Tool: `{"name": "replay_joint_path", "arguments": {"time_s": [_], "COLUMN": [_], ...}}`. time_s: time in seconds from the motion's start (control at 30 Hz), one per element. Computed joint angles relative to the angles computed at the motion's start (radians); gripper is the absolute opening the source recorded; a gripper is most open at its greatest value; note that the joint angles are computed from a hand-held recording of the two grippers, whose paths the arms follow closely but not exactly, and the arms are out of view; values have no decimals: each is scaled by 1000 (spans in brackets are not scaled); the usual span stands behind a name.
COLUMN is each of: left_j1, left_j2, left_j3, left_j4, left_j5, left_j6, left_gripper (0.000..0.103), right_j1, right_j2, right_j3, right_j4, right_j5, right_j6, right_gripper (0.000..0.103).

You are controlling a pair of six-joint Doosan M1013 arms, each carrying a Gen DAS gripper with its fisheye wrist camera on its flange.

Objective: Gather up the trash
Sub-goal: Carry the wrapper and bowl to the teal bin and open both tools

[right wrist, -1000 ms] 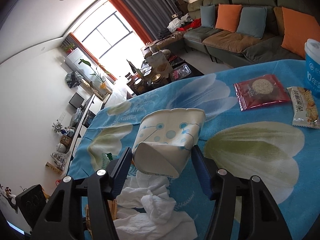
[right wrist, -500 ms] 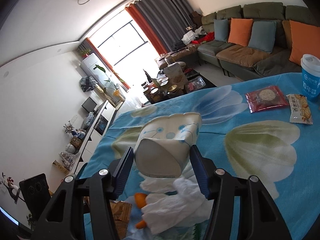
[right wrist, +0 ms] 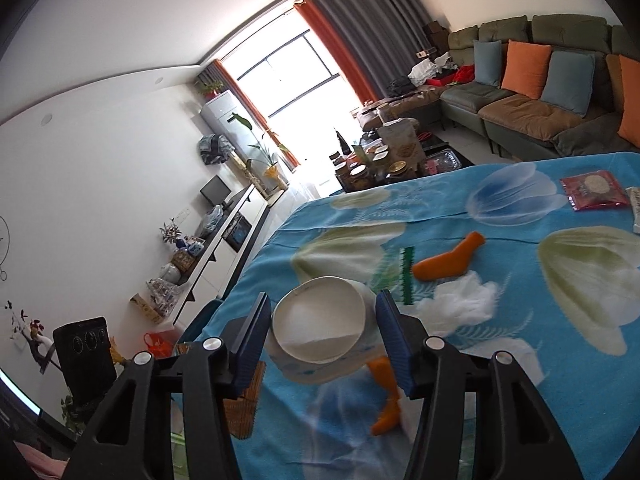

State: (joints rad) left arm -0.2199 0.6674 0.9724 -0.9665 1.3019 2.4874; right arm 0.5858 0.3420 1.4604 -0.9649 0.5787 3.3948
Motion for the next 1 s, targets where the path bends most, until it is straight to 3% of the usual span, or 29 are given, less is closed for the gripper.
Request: {"name": "replay_joint_path", "arguments": {"time_s": [0.33,0.57,0.8,1.0], "left_j1": [57,95,129,155], "left_j2": [-6,-14,-9,2], "left_j3": [1,5,-18,-46], "left_j4": [-8,-3,22,58], "left_j5": [-62,-121,-180,-229], "left_j6": [-35,-57,-111,-164], "left_gripper": [1,1,1,1], "right_j1": [7,-6,-27,-33], "right_j2": [56,119,202,296], "right_j3": [-90,-187,-314,-467], "right_j4": [52,183,440,673], "right_j5": [-56,-114,-169,-149], "right_j6": [-103,-264,-549,-807], "right_gripper": [52,52,52,52]}}
